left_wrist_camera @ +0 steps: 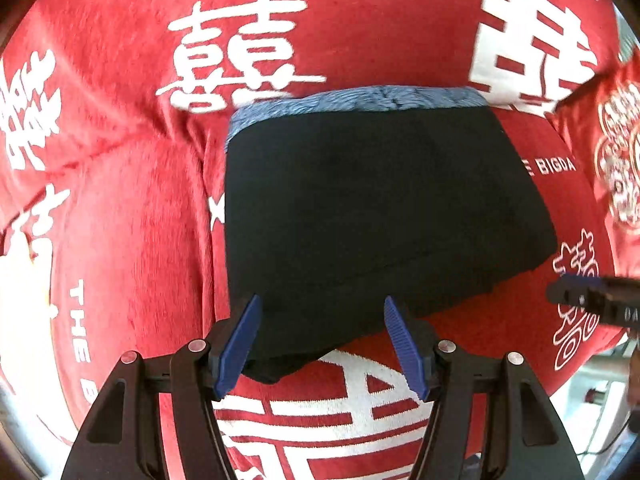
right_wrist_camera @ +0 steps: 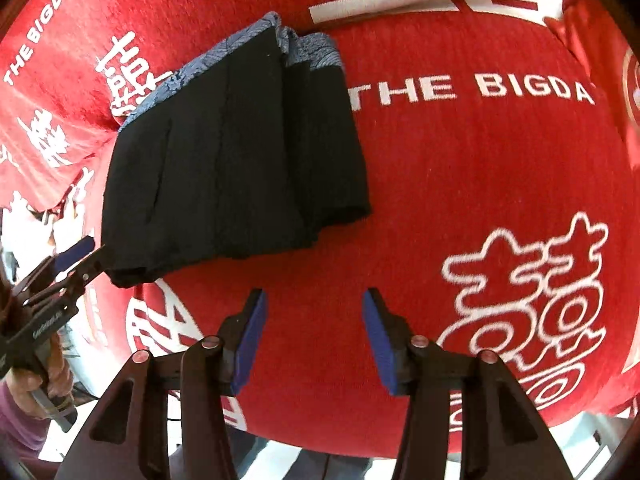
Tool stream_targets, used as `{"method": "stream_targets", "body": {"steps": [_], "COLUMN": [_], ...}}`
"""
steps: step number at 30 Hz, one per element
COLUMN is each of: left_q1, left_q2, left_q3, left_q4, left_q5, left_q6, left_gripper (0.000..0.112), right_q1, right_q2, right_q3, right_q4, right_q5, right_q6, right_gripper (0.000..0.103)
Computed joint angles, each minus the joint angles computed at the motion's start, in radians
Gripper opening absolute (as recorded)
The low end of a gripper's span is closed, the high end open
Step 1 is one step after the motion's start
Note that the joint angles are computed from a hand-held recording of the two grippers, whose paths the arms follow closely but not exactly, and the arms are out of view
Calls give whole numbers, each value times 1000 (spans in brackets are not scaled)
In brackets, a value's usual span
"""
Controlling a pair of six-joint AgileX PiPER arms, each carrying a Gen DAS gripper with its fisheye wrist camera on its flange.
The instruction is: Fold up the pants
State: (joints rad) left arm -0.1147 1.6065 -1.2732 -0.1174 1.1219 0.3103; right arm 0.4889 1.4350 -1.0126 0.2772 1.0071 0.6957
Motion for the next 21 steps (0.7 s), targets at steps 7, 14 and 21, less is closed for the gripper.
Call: {"method": "stream_targets", "body": {"steps": [7, 14, 21], "left_q1": [11, 32, 39], "left_q2": [30, 45, 74], "left_q3": [-7, -12, -21], "left_q4": [8, -14, 11], "left_q5": [-4, 4, 26], "left_q6": [-24, -22, -42], "left_gripper": [65, 96, 97], "right_q1": [62, 98, 121], "right_q2": [22, 55, 71], "right_q3": [-44, -66, -68], "right_q4": [-13, -9, 8], "right_q5": [1, -7, -22], "right_q6": [49, 75, 75], "right_gripper": [61, 64, 77]}}
